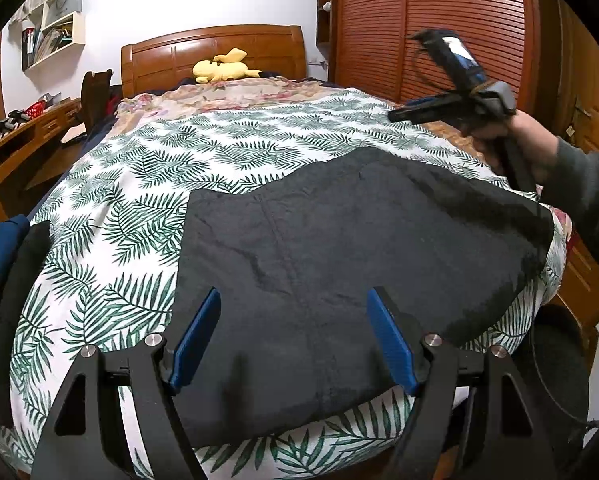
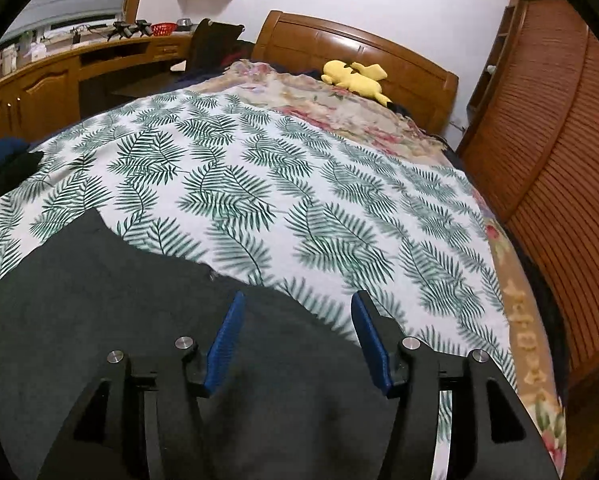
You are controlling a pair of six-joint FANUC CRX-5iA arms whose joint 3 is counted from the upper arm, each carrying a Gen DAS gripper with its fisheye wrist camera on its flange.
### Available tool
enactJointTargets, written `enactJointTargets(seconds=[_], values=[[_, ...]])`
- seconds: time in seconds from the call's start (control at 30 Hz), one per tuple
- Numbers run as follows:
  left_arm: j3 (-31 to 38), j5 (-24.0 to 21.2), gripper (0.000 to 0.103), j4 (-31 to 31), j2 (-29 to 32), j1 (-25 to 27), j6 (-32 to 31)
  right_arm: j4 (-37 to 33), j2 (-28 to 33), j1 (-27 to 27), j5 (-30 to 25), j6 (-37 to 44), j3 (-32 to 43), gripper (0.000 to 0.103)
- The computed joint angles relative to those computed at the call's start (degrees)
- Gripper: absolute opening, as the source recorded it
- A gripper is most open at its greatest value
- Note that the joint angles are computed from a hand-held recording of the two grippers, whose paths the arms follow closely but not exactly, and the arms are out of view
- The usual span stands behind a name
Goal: Fold large clothes
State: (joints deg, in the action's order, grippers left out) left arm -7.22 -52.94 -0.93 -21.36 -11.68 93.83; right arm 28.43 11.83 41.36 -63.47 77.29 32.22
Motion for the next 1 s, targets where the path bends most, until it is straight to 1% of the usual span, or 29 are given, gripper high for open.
enactJointTargets(seconds=[0.1,0.17,0.27,0.43,0.6,0.63,0.67,0.73,0.77,0.83,0.87,0.9,0.93,1.0], values=[[0.1,0.1,0.076,0.0,0.3,-0.5,0.2,-0.6,-3.1,-2.4,-0.4,0.7,-3.5,0.058],[0.3,0.1,0.076,-0.2,0.7,-1.1,0.4,-3.0,-4.3,-4.5,-1.8,1.0,-3.9,0.058],[0.6,0.1,0.076,-0.4,1.3,-1.8,0.8,-6.6,-4.5,-8.4,-3.8,0.3,-3.9,0.058],[1.3,-0.3,0.076,-0.8,2.5,-3.0,1.5,-16.6,-2.3,-14.5,-9.5,1.2,-0.1,0.058],[2.1,-0.8,0.076,-1.3,3.7,-4.3,2.1,-27.9,1.5,-20.0,-14.9,2.8,5.8,0.058],[2.4,-1.0,0.076,-1.6,4.0,-4.7,2.2,-29.5,3.1,-20.9,-16.4,3.1,8.4,0.057],[2.6,-1.1,0.076,-1.8,4.3,-5.0,2.4,-31.0,3.5,-21.5,-16.5,3.3,8.9,0.054],[2.9,-1.3,0.076,-1.9,4.6,-5.4,2.6,-35.8,3.5,-23.2,-16.6,6.1,9.8,0.021],[3.1,-1.4,0.076,-2.0,4.9,-5.6,2.7,-36.1,2.9,-23.3,-16.0,7.3,9.1,0.015],[3.4,-1.4,0.076,-1.9,5.3,-5.7,2.5,-33.6,1.8,-22.3,-13.8,9.8,7.2,0.010],[3.6,-1.4,0.076,-1.9,5.6,-5.9,2.5,-30.3,0.6,-21.2,-11.3,9.2,4.8,0.010],[3.8,-1.4,0.076,-2.0,5.8,-6.1,2.5,-25.7,-1.1,-20.0,-7.7,7.3,1.7,0.009],[3.9,-1.4,0.076,-2.0,6.0,-6.3,2.5,-23.1,-1.7,-19.5,-5.7,5.3,0.0,0.009],[4.1,-1.3,0.076,-1.9,6.3,-6.7,2.5,-18.8,-1.6,-18.5,-5.5,3.1,-1.0,0.009]])
